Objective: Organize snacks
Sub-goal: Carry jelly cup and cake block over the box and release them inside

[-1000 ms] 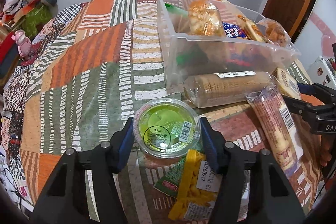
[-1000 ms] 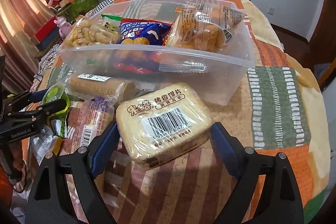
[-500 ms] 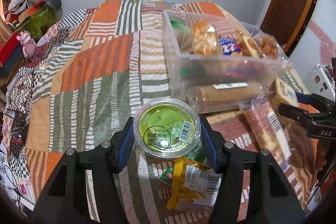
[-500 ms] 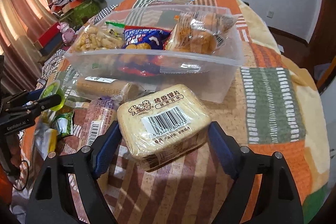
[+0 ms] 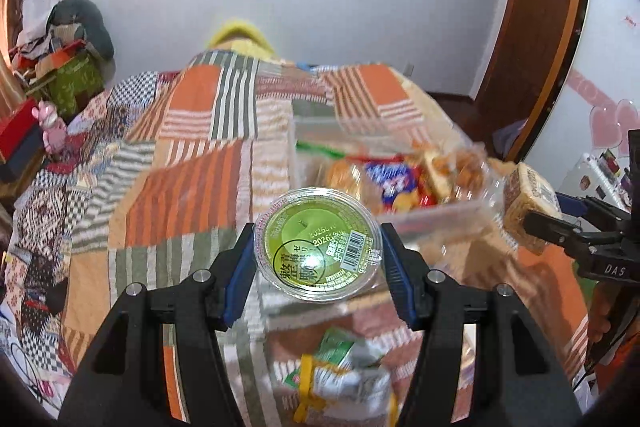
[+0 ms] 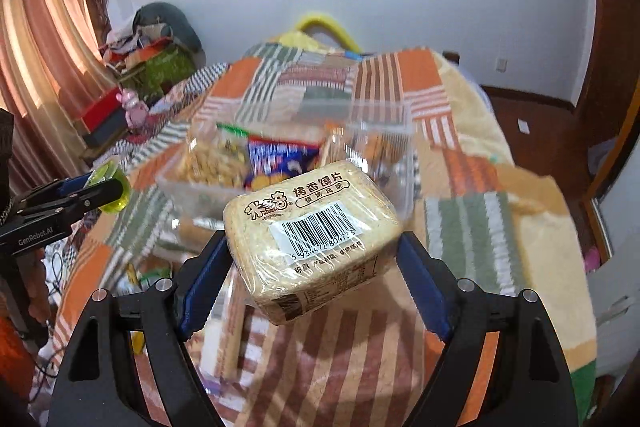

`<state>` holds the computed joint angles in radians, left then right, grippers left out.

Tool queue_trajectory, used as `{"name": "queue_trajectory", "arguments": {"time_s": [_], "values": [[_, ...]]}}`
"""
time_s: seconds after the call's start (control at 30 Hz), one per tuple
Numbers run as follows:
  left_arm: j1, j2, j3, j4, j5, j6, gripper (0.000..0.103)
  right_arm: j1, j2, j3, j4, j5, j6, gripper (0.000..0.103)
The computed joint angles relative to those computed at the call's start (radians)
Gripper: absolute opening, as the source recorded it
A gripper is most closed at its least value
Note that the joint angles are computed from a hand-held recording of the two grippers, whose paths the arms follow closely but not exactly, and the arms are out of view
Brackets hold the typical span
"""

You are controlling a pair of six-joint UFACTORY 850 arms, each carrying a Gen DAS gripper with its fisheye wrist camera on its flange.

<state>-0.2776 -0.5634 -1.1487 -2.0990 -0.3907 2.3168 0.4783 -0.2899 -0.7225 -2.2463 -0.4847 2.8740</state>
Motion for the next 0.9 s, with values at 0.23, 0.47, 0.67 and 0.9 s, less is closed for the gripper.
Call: {"name": "queue_trajectory", "arguments": {"time_s": [0.23, 0.47, 0.67, 0.9], "values": [[-0.028, -0.022, -0.063, -0.041, -0.009, 0.018, 0.059, -0.019, -0.033, -0.067, -0.018, -0.026, -0.023, 0.081], [-0.05, -0.088, -0.171, -0.003, 0.017, -0.041, 0.059, -0.042, -0.094, -0.146, -0.043, -0.017, -0.039, 0.081], [-0.067, -0.162, -0.285, 0.079, 0.057, -0.145, 0.059, -0.066, -0.167, -0.232, -0.03, 0.022, -0.081, 0.081], [-0.081, -0.237, -0.388, 0.195, 0.087, -0.272, 0.059, -0.092, -0.239, -0.313, 0.049, 0.07, -0.185, 0.081]]}}
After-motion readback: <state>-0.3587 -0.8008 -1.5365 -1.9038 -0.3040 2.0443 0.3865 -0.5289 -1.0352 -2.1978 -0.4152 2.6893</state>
